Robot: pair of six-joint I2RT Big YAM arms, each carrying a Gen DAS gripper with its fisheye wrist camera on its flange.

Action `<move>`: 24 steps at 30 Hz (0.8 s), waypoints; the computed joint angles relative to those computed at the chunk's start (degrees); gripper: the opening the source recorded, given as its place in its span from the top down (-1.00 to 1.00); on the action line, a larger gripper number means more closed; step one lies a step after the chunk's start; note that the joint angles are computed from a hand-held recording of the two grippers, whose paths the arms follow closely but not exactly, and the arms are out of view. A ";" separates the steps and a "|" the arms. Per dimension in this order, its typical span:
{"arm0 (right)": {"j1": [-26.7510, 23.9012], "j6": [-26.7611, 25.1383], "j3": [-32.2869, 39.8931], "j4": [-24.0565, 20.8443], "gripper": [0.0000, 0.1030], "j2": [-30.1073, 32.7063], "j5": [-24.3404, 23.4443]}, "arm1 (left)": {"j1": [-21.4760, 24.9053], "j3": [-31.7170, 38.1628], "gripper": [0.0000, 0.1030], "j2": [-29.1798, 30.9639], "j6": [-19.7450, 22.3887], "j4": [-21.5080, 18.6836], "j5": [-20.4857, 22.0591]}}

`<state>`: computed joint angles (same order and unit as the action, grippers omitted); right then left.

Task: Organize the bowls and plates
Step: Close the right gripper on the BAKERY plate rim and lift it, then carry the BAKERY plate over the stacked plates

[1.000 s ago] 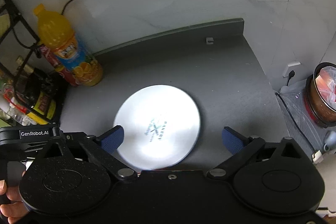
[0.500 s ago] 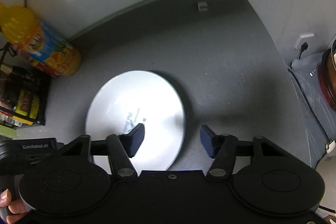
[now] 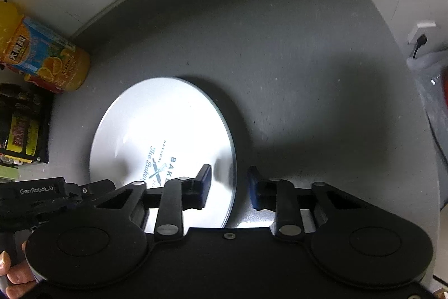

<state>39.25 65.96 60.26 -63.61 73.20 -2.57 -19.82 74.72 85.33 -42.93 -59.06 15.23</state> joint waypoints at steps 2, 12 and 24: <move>-0.19 -0.02 -0.87 1.73 0.57 -0.49 -0.23 | 0.27 -0.26 0.62 0.44 0.00 0.48 0.55; 0.37 -1.40 -0.78 2.45 0.73 -0.66 1.21 | 1.14 -1.33 0.78 -0.01 1.10 2.37 2.83; 2.78 -3.76 3.77 -1.35 0.83 -2.52 7.56 | 3.14 -1.13 0.78 -1.94 3.53 3.09 5.05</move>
